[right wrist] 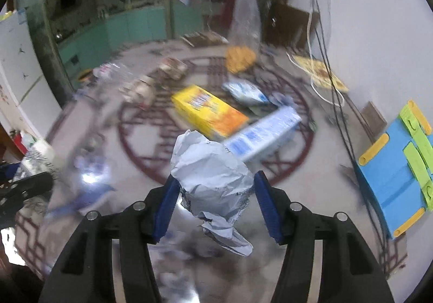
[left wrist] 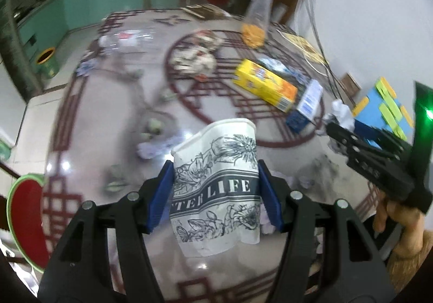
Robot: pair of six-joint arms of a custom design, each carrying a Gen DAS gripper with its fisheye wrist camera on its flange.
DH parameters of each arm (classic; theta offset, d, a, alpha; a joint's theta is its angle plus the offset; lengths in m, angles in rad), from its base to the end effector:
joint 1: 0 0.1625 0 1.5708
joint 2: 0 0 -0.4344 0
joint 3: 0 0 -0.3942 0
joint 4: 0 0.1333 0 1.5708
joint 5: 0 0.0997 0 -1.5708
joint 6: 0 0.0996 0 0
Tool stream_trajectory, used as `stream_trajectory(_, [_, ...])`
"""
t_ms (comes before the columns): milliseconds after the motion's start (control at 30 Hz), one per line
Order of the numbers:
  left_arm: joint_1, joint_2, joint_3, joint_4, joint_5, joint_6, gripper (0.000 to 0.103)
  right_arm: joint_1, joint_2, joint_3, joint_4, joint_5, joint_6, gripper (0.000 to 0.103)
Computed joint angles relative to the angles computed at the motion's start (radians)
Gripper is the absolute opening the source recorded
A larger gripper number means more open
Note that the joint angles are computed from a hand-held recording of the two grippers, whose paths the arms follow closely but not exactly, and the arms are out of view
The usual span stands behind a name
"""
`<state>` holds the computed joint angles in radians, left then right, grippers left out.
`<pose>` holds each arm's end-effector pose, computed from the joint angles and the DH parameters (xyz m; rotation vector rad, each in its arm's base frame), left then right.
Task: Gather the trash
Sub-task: 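Carry the paper cup and crumpled foil over the red bucket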
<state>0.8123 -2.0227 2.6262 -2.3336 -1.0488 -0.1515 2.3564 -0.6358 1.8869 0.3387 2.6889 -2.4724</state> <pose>-0.0371 -0.3051 0.2601 0.7509 2.5900 -0.5098 0.2946 -0.2327 0.0046 0.1374 -2.1387 0.8763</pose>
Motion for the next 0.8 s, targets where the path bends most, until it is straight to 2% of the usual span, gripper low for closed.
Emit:
stream_trajectory(133, [0.049,-0.063,-0.020,0.035,0.024,0.020,0.059,0.065,0.075,-0.105,0.041,-0.008,-0.028,0.055])
stream_trajectory(367, [0.107,-0.147,-0.048,0.077,0.049,0.054,0.059,0.131,0.150,-0.233,0.068,-0.030,-0.084,0.055])
stream_trajectory(800, [0.201,-0.231,-0.086,0.088,0.103,0.125,0.059,0.172,0.236,-0.374,0.113,-0.052,-0.115,0.056])
